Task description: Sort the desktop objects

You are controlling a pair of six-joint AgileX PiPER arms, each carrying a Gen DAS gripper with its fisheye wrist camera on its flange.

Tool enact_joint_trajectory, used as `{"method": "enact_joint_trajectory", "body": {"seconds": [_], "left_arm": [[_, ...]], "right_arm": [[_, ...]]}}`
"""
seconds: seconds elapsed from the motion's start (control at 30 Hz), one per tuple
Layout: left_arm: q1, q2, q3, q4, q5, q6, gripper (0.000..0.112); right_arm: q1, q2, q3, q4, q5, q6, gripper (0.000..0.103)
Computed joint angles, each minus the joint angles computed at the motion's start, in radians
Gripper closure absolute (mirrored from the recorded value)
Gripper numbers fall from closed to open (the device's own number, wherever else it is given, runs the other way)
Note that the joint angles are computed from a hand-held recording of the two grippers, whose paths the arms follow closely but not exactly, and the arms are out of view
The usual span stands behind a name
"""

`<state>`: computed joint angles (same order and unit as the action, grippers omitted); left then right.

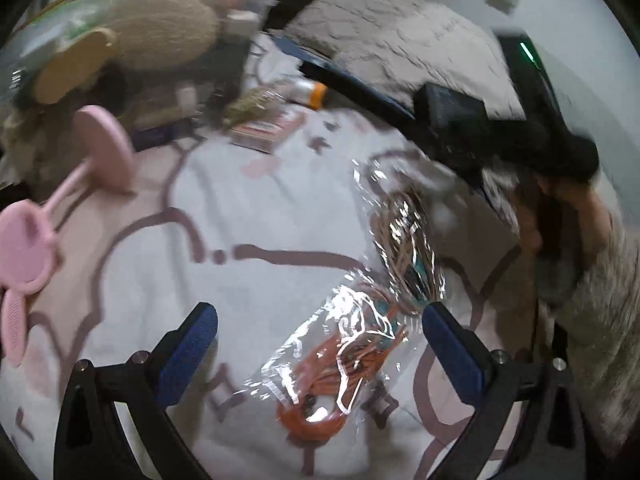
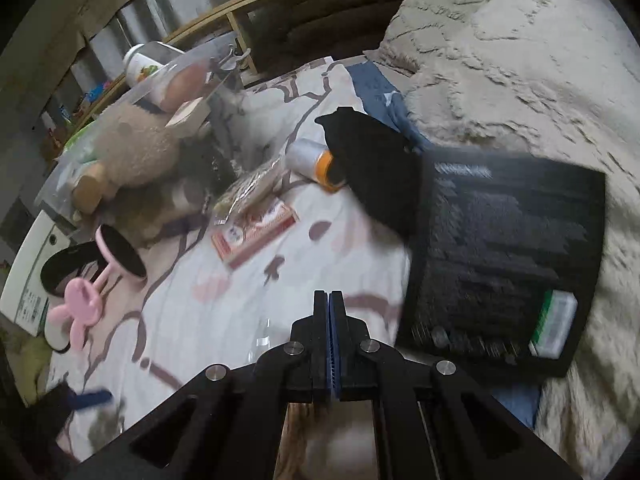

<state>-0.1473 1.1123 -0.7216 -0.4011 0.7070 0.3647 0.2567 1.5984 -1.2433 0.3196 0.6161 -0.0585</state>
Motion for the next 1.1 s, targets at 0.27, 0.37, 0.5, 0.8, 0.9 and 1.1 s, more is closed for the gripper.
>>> {"method": "enact_joint_trajectory", "body": {"seconds": [0.27,0.37,0.5,0.8,0.9,1.1], "left_arm": [[-0.214,0.042,0.057,0.27,-0.091,-0.144,0.009],[-0.199,0.037,0.063,0.285,-0.084,-0.161,0.009],[-0.171,0.05,0.059,0.359,-0.1,-0.271,0.009],[-0.029,0.084,0.044,0.376,-0.098,-0.373,0.009],[0.021,0.087,0.038,0.332,-0.081,-0.354,0.009],[0.079,0.082,0.011,0.233,-0.033,-0.29,0.009]], "right_arm": [[0.041,0.231,-0.264,-0.047,0.229,-0.034,0.097],[0.061,0.235,-0.255,-0.054,0.268,-0.07,0.097],[0.074,0.168,-0.149,0.002,0.256,-0.115,0.097],[0.131,0.037,0.057,0.185,0.243,-0.218,0.097],[0.154,-0.085,0.137,0.165,0.165,-0.182,0.097],[0.077,-0.254,0.25,0.253,0.163,-0.143,0.097]]}}
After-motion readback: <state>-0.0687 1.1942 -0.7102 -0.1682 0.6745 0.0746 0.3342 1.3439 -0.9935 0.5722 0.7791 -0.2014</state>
